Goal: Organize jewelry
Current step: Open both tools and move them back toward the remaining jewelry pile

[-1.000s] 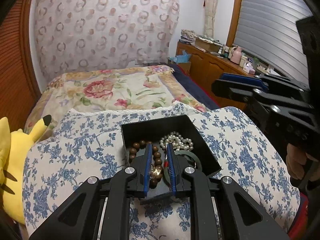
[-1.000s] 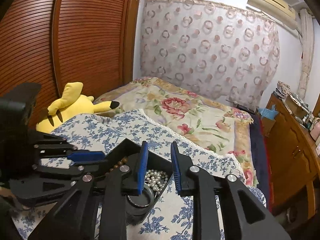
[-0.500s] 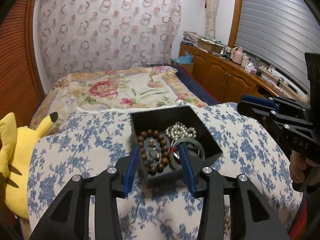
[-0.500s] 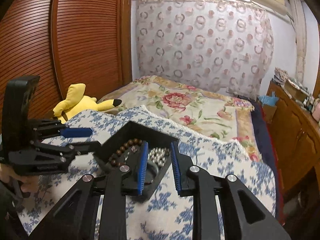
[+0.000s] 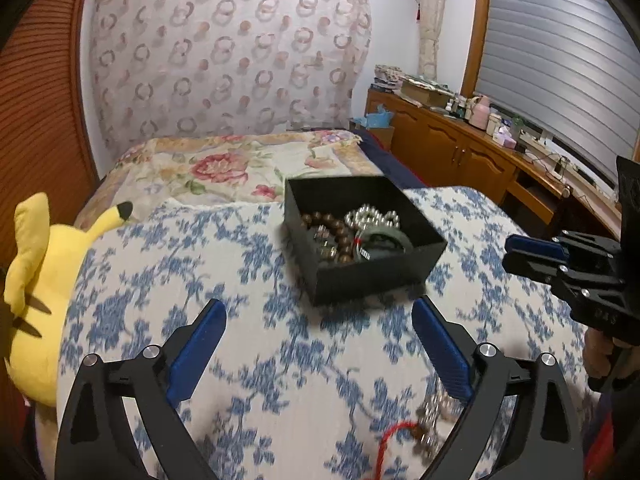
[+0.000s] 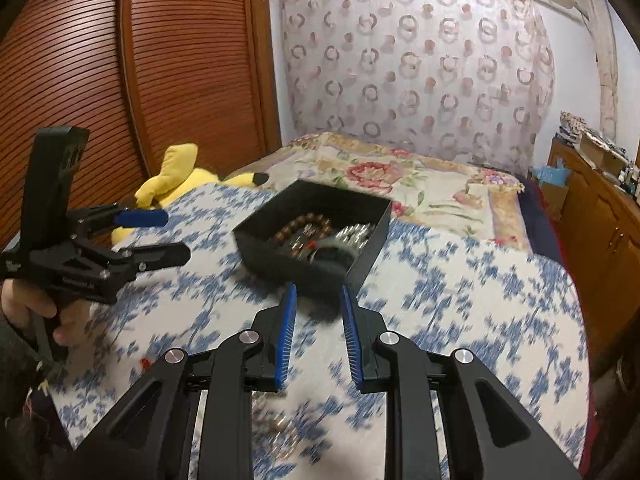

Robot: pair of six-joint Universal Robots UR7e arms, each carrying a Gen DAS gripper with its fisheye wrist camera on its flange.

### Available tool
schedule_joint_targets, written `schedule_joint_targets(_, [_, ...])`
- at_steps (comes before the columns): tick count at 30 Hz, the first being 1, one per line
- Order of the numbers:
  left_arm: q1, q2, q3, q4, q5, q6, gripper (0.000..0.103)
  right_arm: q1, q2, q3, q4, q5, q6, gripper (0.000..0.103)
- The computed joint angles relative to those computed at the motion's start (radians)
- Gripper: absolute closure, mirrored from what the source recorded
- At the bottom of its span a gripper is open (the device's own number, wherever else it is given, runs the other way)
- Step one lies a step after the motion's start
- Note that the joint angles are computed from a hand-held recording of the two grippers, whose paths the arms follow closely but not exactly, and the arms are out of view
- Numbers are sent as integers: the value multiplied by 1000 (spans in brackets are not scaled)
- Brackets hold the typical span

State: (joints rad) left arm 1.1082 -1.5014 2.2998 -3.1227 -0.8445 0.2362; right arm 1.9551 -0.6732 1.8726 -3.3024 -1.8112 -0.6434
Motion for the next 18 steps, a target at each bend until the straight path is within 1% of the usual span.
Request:
schedule_joint_targets(5, [-7,-47,62,14,21,-20,13,-2,-13,68,-4,11,7,73])
schedule_joint_targets(12, [-13,-124,127,73,32,-64,13,3,-18,129,-7,21,11,73])
schedule_joint_targets(16, [-14,-160,151,96,24,-86,13,-1,-18,140,-9,-5,-2,73])
schedule_joint_targets(18, [-16,-172,160,102,22,-94,13,-8,-18,136,5,-34,2,73])
